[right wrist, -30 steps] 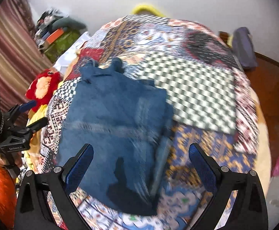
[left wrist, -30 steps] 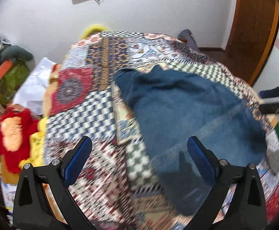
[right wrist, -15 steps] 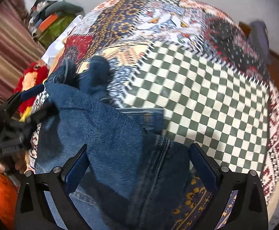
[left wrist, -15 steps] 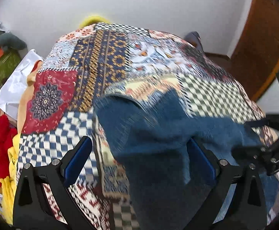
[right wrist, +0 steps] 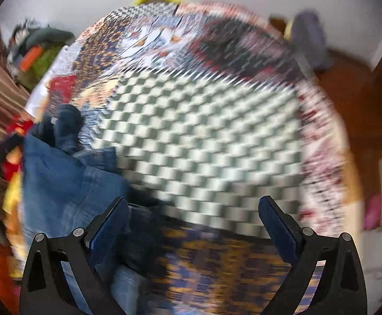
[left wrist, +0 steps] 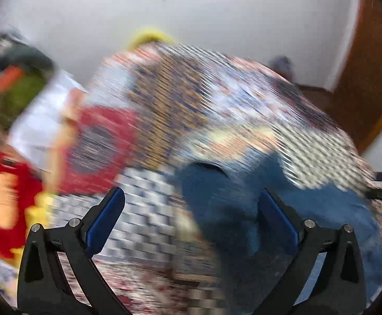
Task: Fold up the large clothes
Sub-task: 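Move both grippers over the folded denim bundle to grasp it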
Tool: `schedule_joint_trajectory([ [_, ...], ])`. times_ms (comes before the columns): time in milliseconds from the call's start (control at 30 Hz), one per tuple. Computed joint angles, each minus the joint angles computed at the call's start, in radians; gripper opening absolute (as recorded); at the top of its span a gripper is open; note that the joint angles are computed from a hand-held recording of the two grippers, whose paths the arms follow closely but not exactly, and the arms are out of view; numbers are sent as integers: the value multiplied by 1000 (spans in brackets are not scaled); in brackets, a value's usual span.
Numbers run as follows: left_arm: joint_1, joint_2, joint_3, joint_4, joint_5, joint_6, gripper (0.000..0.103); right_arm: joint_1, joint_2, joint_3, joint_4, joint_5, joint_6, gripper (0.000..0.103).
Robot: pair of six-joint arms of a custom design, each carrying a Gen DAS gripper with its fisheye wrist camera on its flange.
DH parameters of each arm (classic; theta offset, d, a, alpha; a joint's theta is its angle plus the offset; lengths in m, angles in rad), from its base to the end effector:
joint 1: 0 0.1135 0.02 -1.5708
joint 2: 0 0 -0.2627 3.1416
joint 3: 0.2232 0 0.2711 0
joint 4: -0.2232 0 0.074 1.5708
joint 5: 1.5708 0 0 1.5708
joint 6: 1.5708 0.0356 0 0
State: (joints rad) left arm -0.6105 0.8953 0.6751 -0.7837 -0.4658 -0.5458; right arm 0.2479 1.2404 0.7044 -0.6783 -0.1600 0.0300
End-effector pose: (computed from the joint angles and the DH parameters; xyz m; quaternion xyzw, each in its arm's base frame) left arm 0.1596 -0.0922 0.2301 -0.0343 0.9358 0.0369 0.3490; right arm 0.2224 0.0621 0.1763 -0.1207 0.9737 0.1024 0.1641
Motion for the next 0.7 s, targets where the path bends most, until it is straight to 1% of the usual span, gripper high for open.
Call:
schedule_joint_trajectory([
  [33,-18,-16,24,-56,-95,-9,103,-11,-60,-11,-28,20,-31,99],
  [67,-21,-40,36,-88,-133,4,103,-25,-95,-18,-45,21,-52,99],
  [100,-20,-59,42,-110,-147,14,103,-36,-156,-27,-77,18,-68,99],
  [133,-22,-81,53,-145,-153,18,103,-41,-192,-31,-96,14,-78,99],
  [167,-26,-114,63,-189,-133,21,103,-44,-245,-35,-126,6,-88,99],
  [233,-42,-161,65,-237,-94,23,103,-16,-317,-33,-164,-2,-74,99],
  [333,-187,-222,57,-351,-93,-99,103,39,-404,-33,-205,-31,-28,99],
  [367,-270,-240,49,-394,-97,-180,103,63,-423,-30,-211,-44,-8,99],
  [400,-328,-242,44,-415,-103,-239,103,95,-442,-31,-213,-54,18,99],
  [433,-408,-253,32,-442,-101,-326,103,128,-457,-35,-213,-60,47,99],
  [467,-466,-260,21,-450,-91,-388,103,151,-466,-35,-216,-63,68,99],
  [500,-506,-269,5,-440,-68,-428,103,180,-471,-43,-211,-70,94,100],
  [533,-526,-273,-10,-423,-42,-449,103,210,-467,-57,-199,-86,118,100],
  [600,-579,-289,-58,-373,13,-502,103,260,-457,-80,-183,-82,150,100],
  [700,-613,-283,-128,-279,85,-548,103,320,-371,-142,-114,-62,183,100],
])
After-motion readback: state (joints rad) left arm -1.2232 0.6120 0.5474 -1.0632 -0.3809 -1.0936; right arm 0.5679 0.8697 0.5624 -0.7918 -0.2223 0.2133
